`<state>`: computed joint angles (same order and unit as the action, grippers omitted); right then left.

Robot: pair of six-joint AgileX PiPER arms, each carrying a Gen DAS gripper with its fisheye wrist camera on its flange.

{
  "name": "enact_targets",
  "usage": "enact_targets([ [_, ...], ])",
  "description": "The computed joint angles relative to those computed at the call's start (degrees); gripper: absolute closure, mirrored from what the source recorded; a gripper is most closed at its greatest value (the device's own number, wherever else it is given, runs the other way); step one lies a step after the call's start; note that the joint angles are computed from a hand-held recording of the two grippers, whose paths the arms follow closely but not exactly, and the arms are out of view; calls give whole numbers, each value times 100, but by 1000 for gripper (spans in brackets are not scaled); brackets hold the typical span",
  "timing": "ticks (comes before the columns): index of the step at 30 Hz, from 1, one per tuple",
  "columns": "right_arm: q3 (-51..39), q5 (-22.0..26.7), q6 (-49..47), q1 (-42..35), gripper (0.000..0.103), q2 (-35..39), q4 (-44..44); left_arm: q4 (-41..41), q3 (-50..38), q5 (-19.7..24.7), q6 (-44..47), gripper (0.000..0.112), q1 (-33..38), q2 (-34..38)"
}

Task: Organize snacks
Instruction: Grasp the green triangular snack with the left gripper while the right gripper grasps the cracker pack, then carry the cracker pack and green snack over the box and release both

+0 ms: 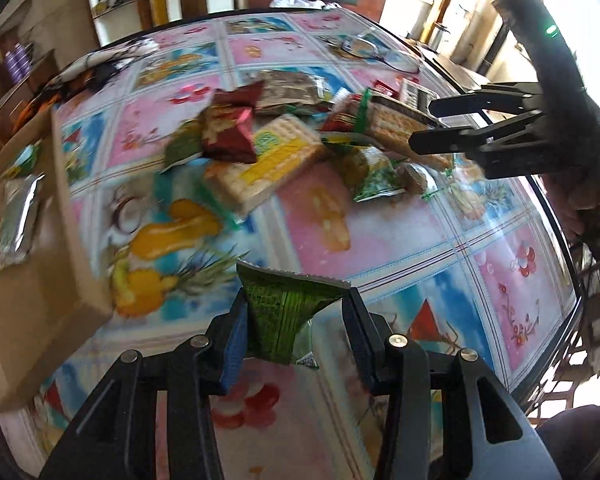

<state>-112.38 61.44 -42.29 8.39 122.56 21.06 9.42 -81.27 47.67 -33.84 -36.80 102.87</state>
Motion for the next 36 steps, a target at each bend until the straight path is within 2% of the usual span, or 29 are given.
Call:
enact_targets([
  [2, -188, -73, 54, 119, 30, 164, -284, 80, 196, -32, -179, 68, 31, -186],
  [4, -543, 180, 214, 203, 30, 422, -532, 110, 311, -42, -298, 68, 68, -312],
  [5, -533, 122, 291, 251, 30, 462, -679, 131, 352, -46, -345, 68, 79, -363],
  [6, -308, -141, 207, 271, 32, 359, -687, 146, 388, -48, -383, 68, 89, -412],
  [7, -278, -174, 232, 294, 40, 349, -727, 133, 408, -46, -389, 68, 109, -452],
  [10, -70, -428, 398, 334, 53, 230, -768, 124, 406, -31, -365, 68, 169, -530],
  [16, 571, -619, 757, 143, 54, -206, -349, -27, 360, -103, -12, 68, 333, -642],
  [25, 1952, -756, 1041, -262, 53, -1334, 1160, -1052, 304, -583, 1460, 68, 1050, -649],
  [32, 2283, -1017, 1899, 361, 53, -1820, 1208, -2148, 869, -884, 2898, 68, 1838, -1087],
  [36, 1974, -1014, 2591, 979, 53, -1749, 958, -2690, 1285, -890, 3722, 68, 2435, -1504],
])
